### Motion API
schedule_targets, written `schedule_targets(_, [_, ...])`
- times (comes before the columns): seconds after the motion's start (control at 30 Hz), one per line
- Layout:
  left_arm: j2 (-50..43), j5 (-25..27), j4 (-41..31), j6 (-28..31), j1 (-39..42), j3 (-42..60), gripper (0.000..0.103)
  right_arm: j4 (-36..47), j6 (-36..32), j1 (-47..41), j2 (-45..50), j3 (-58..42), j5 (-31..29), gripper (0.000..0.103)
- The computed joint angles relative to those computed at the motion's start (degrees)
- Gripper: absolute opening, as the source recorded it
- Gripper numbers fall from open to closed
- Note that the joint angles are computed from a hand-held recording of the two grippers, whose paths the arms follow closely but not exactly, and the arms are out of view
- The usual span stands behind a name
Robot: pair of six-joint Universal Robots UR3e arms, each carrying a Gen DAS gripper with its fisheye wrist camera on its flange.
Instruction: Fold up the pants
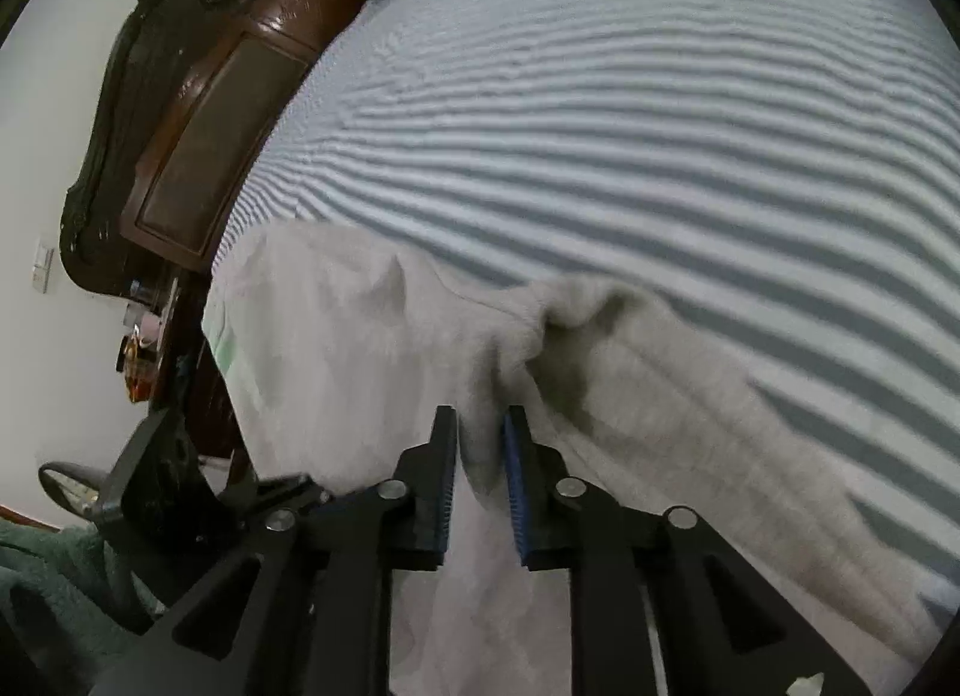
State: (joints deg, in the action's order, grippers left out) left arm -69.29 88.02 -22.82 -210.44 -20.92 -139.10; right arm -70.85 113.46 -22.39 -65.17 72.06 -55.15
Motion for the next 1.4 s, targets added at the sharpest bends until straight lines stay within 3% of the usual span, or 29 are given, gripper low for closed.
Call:
schedule_targets(0.17, [0.18, -0.33, -0.04, 0.14, 0.24, -0.09, 0.019, -7.93, 0.71, 0.86, -2.59, 4.67, -0.38, 0.019])
schedule_targets(0.23, [0.25, -0.34, -0.03, 0.21, 0.24, -0.13, 0.019, -9.43, 0.97, 0.66, -3.02, 5.44, 0.20, 0.025])
schedule_targets(0.37, [0.20, -0.31, 0.04, 0.18, 0.20, -0.12, 0.019, -5.08, 2.15, 0.26, 1.48, 0.10, 2.38, 0.047])
schedule_targets(0.4, [0.26, -0.40, -0.02, 0.25, 0.28, -0.14, 0.019, -5.07, 3.20, 0.68, 2.60, -0.95, 1.92, 0.047])
schedule_targets(0.53, [1.05, -1.09, -0.23, 0.58, 0.91, -0.54, 0.019, -4.38, 5.37, 1.60, 6.20, -3.65, 1.69, 0.048])
schedule_targets(0.7, [1.07, -1.07, -0.03, 0.82, 0.93, -0.67, 0.019, 19.83, 2.58, 0.64, 20.52, -26.37, 9.33, 0.048])
schedule_targets(0.73, [1.02, -1.26, 0.38, 0.95, 1.12, -1.02, 0.019, 23.07, 2.96, 0.75, 23.09, -30.52, 10.76, 0.046])
schedule_targets(0.8, [1.04, -1.41, 0.47, 1.07, 1.23, -1.10, 0.019, 25.24, 5.18, 1.08, 26.07, -36.09, 12.52, 0.027])
schedule_targets(0.83, [1.03, -1.36, 0.58, 1.10, 1.18, -1.15, 0.019, 25.07, 6.18, 1.33, 27.03, -38.31, 12.36, 0.022])
schedule_targets(0.87, [0.85, -1.22, 0.88, 1.13, 1.06, -1.18, 0.019, 22.08, 8.05, 1.89, 26.63, -38.14, 10.91, 0.015])
schedule_targets(1.07, [-0.97, 0.98, 2.58, 0.19, -1.09, -0.64, 0.019, 2.96, 17.78, 3.90, 22.61, -27.28, 7.16, 0.013])
schedule_targets(1.13, [-1.18, 0.82, 2.99, 0.08, -1.18, -0.77, 0.019, 0.78, 18.43, 4.14, 22.76, -26.85, 6.49, 0.012])
schedule_targets(1.2, [-1.41, 0.76, 3.37, -0.04, -1.25, -0.77, 0.019, -3.87, 19.93, 4.16, 19.78, -22.69, 5.75, 0.012])
schedule_targets(1.3, [-2.09, 1.73, 4.07, -0.34, -2.20, -0.79, 0.019, -15.15, 24.21, 3.64, 13.36, -14.49, 4.30, 0.021])
schedule_targets(1.4, [-2.19, 1.71, 4.47, -0.81, -2.38, -0.98, 0.019, -15.48, 21.86, 2.55, 8.40, -11.72, 4.76, 0.021])
